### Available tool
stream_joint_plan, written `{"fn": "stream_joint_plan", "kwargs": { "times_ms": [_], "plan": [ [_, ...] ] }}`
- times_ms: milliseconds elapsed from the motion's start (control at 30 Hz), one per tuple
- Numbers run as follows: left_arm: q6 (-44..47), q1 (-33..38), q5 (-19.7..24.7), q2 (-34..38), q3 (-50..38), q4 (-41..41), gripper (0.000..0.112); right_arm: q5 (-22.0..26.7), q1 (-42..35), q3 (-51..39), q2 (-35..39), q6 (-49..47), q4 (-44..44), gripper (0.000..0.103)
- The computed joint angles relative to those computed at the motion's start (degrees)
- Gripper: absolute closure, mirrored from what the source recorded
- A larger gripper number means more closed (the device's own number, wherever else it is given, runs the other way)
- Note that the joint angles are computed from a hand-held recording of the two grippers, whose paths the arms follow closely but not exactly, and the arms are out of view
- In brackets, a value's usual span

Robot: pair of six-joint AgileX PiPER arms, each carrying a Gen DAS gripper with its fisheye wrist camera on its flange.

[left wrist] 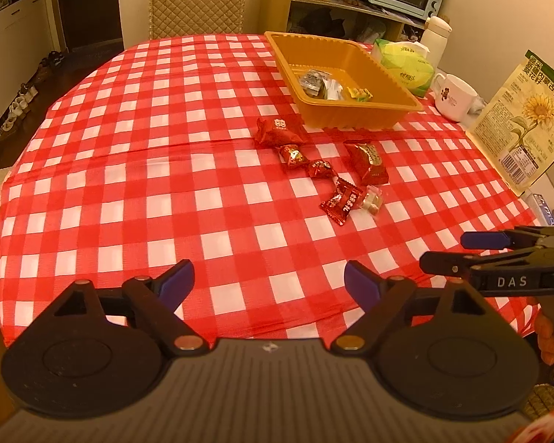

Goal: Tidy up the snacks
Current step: 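Open right tool over the tray, then withdraw both tools toward the red candies, then grasp the red printed candy with left tool while right tool approaches clear candy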

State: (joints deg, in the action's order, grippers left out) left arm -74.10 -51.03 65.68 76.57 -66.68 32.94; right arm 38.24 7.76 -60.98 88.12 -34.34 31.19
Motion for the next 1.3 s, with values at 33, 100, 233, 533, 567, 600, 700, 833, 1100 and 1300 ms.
{"fn": "stream_joint_plan", "kwargs": {
  "times_ms": [33,100,233,533,567,600,700,833,1100,1300],
  "plan": [
    [0.2,0.21,-0.37,0.33,-0.02,-0.23,0.027,0.04,-0.14,-0.32,0.46,-0.26,0.25,0.021],
    [0.41,0.58,-1.28,1.01,0.04,-0.52,0.028,0.09,-0.43,-0.88,1.29,-0.75,0.6,0.024],
    [1.04,1.32,-3.5,2.89,-0.24,-0.68,0.03,0.19,-0.96,-2.09,2.97,-1.42,1.05,0.028],
    [6.22,4.58,-10.34,8.66,-1.55,-1.27,0.043,0.2,-2.13,-5.25,7.04,-4.6,2.6,0.033],
    [7.2,5.05,-11.04,9.57,-2.01,-1.49,0.043,0.2,-2.13,-5.25,7.04,-4.6,2.6,0.033],
    [8.36,5.52,-11.72,10.54,-2.56,-1.77,0.043,0.24,-2.29,-5.68,7.48,-4.7,2.6,0.034],
    [12.75,6.68,-13.66,13.58,-4.31,-2.32,0.047,0.59,-3.03,-7.46,9.19,-5.09,2.77,0.034],
    [17.88,8.72,-15.97,17.09,-6.66,-3.07,0.052,0.87,-4.0,-9.23,10.7,-5.03,2.72,0.034],
    [26.4,12.27,-17.8,22.77,-11.91,-5.54,0.061,1.7,-5.99,-11.35,12.48,-4.22,2.54,0.034],
    [31.05,14.33,-18.58,25.84,-14.95,-8.14,0.072,2.03,-6.94,-11.94,13.03,-3.91,2.66,0.034]
  ]
}}
